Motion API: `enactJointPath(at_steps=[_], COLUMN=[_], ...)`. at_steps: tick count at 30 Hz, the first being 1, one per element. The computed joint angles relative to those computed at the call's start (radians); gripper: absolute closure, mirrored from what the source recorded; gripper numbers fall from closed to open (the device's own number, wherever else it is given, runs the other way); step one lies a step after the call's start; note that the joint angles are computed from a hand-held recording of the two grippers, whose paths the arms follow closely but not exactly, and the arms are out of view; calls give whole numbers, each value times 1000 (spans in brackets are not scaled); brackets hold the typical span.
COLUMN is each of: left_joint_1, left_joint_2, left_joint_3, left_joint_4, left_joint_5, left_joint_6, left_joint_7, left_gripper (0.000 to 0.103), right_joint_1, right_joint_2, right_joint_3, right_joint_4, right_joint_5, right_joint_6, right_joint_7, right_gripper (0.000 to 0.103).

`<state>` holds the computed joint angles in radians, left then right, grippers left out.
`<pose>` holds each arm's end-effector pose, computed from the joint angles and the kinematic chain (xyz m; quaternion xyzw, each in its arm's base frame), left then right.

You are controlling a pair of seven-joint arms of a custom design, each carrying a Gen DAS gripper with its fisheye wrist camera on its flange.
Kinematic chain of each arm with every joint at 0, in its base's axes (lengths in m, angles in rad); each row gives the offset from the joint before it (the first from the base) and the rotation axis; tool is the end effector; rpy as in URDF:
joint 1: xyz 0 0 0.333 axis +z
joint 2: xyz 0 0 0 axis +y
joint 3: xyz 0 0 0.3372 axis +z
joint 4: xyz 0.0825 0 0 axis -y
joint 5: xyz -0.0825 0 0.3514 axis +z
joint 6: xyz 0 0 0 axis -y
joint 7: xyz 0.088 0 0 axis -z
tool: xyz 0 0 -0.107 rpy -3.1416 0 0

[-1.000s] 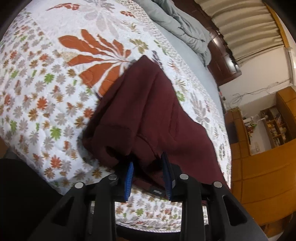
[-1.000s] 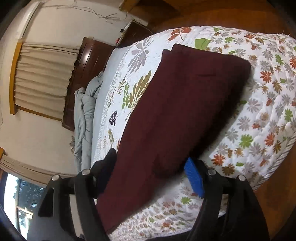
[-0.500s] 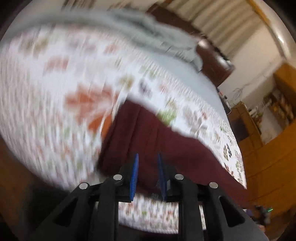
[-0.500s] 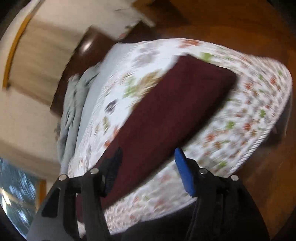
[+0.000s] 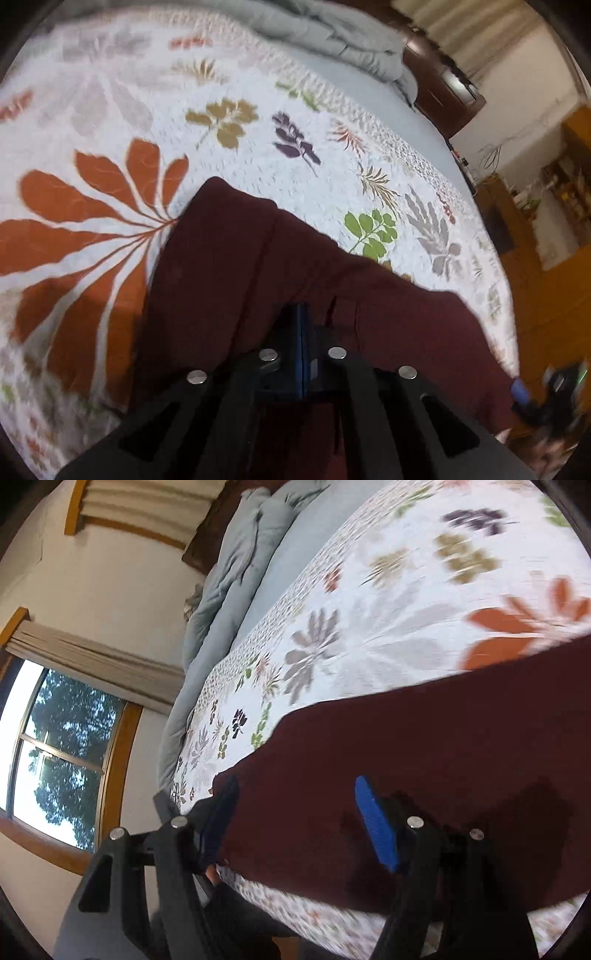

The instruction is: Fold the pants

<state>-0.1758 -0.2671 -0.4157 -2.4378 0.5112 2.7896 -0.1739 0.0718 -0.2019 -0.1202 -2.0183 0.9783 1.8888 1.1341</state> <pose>0.3645 -0.2856 0.4955 -0.8532 0.3955 -0.3286 0.0877 0.4800 0.0329 0.6066 -0.6554 0.5969 0.2136 0.4105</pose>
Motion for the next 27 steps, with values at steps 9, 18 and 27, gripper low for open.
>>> enactJointPath(at_steps=[9, 18, 27], left_joint_1=[108, -42, -90], left_joint_2=[-67, -158, -318], left_joint_3=[-55, -107, -88], left_joint_4=[-102, -2, -122], left_joint_5=[77, -30, -197], left_joint_6=[170, -79, 55], left_joint_7=[-180, 43, -30], left_gripper=[100, 50, 40], right_joint_1=[76, 30, 23], right_joint_2=[275, -31, -227], right_joint_3=[115, 54, -46], right_joint_4=[209, -70, -315], right_joint_5=[-118, -26, 52], right_joint_6=[90, -69, -169], right_joint_7=[133, -7, 127], right_gripper=[77, 39, 38])
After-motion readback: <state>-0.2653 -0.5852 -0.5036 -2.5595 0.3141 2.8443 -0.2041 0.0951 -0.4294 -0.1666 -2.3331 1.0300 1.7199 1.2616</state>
